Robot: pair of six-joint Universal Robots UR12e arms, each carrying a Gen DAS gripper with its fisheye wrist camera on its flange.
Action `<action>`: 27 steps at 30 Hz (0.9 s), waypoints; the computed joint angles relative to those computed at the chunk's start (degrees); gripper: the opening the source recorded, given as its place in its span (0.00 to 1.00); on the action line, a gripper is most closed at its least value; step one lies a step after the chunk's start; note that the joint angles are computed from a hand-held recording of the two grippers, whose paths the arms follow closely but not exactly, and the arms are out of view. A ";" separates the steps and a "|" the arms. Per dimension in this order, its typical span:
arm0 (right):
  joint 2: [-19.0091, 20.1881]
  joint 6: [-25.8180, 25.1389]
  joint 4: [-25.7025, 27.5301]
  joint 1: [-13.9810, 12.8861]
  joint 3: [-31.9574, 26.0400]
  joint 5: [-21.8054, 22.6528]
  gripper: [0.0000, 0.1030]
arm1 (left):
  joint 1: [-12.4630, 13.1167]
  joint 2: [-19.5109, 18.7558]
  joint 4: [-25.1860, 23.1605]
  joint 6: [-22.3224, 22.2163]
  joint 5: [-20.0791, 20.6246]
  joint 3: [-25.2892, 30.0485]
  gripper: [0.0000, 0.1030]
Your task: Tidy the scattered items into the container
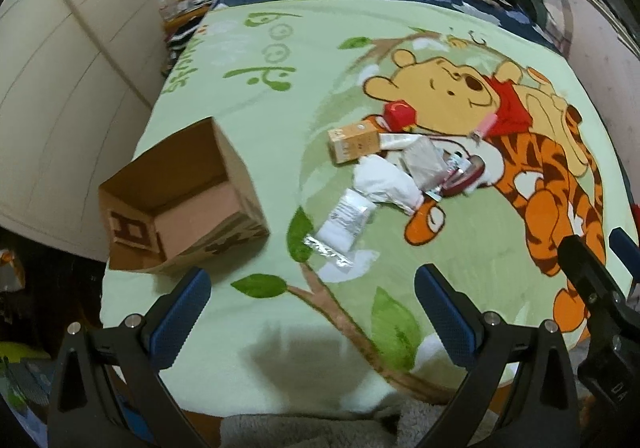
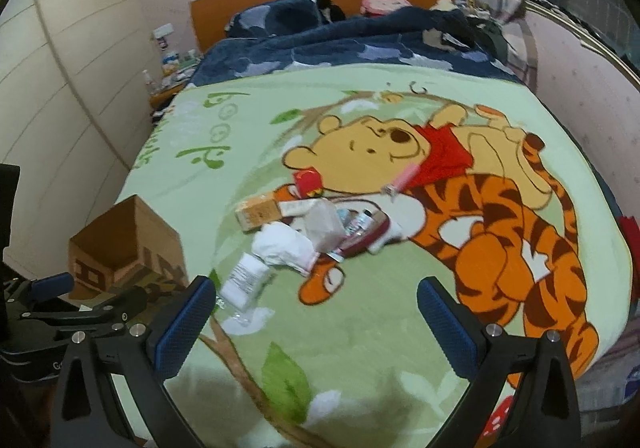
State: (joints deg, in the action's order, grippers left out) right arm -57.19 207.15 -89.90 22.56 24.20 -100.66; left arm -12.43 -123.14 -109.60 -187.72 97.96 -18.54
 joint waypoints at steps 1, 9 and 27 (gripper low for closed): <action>-0.12 0.20 0.13 -0.03 0.25 -0.09 1.00 | -0.19 -0.25 -0.11 0.42 -0.07 0.24 1.00; -2.23 0.55 -1.15 -0.43 4.20 -1.15 1.00 | -1.50 -1.11 1.08 2.42 0.02 0.50 1.00; -5.69 -1.05 -5.58 -1.63 15.49 -1.05 1.00 | -1.93 5.75 15.82 0.80 1.63 -21.69 0.99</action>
State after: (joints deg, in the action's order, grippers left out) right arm -62.88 206.09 -95.48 20.93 39.69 -101.71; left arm -14.36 -117.39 -93.78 -186.92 99.59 -40.23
